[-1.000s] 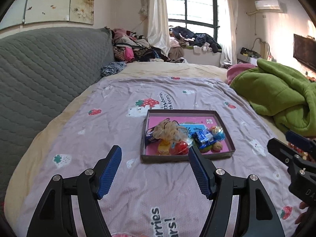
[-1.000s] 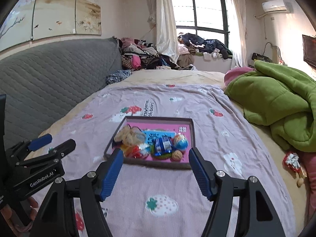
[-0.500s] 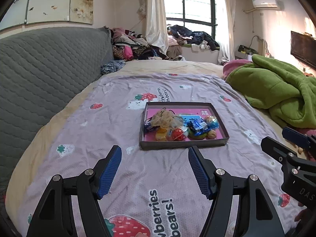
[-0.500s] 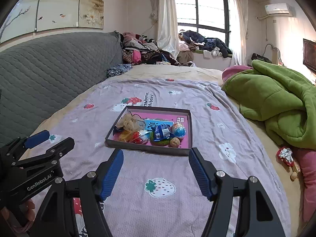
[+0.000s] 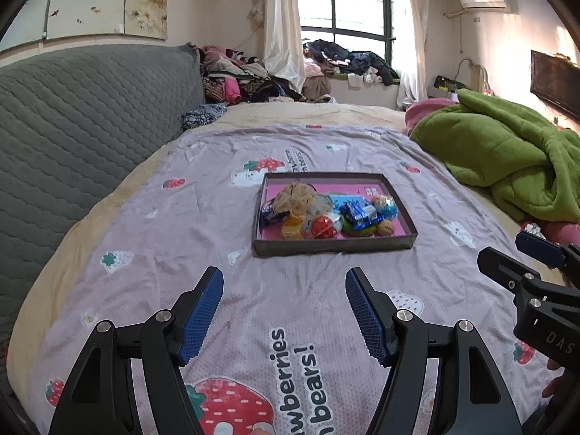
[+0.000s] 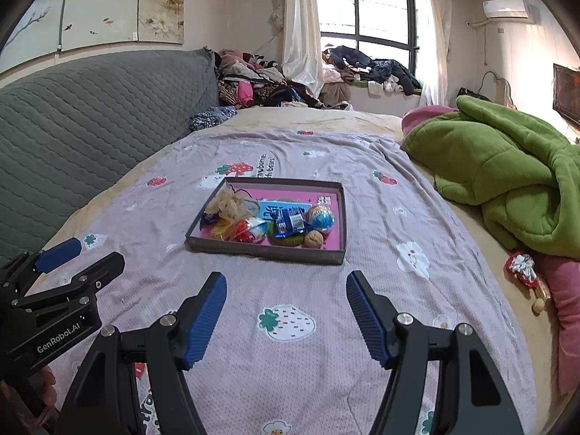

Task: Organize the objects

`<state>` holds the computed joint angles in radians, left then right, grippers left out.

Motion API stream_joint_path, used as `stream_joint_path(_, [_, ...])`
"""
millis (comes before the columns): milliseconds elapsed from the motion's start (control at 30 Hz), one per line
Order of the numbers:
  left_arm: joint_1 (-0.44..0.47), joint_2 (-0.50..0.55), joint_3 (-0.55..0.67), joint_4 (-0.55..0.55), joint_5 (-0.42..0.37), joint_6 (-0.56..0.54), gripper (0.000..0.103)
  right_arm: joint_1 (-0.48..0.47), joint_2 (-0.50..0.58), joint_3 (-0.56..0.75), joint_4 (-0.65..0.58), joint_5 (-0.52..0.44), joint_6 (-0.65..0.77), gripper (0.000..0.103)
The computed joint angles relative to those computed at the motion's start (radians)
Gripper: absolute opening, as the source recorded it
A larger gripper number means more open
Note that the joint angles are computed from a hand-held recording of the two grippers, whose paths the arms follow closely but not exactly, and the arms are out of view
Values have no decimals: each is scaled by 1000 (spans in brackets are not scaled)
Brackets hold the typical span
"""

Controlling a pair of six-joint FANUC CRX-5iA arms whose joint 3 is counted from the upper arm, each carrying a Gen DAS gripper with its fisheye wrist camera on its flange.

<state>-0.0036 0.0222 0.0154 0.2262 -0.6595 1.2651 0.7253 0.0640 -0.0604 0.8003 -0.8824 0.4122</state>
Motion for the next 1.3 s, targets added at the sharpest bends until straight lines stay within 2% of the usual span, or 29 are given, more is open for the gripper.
stream_joint_path(300, [-5, 20, -8, -20, -9, 21, 72, -6, 7, -21, -18, 7, 12, 68])
stream_joint_path(600, [-1, 47, -27, 7, -1, 7, 72, -8, 17, -45, -24, 41, 17, 68])
stream_joint_path(1300, [-15, 94, -29, -36, -22, 28, 72, -31, 42, -88, -59, 81, -2, 68])
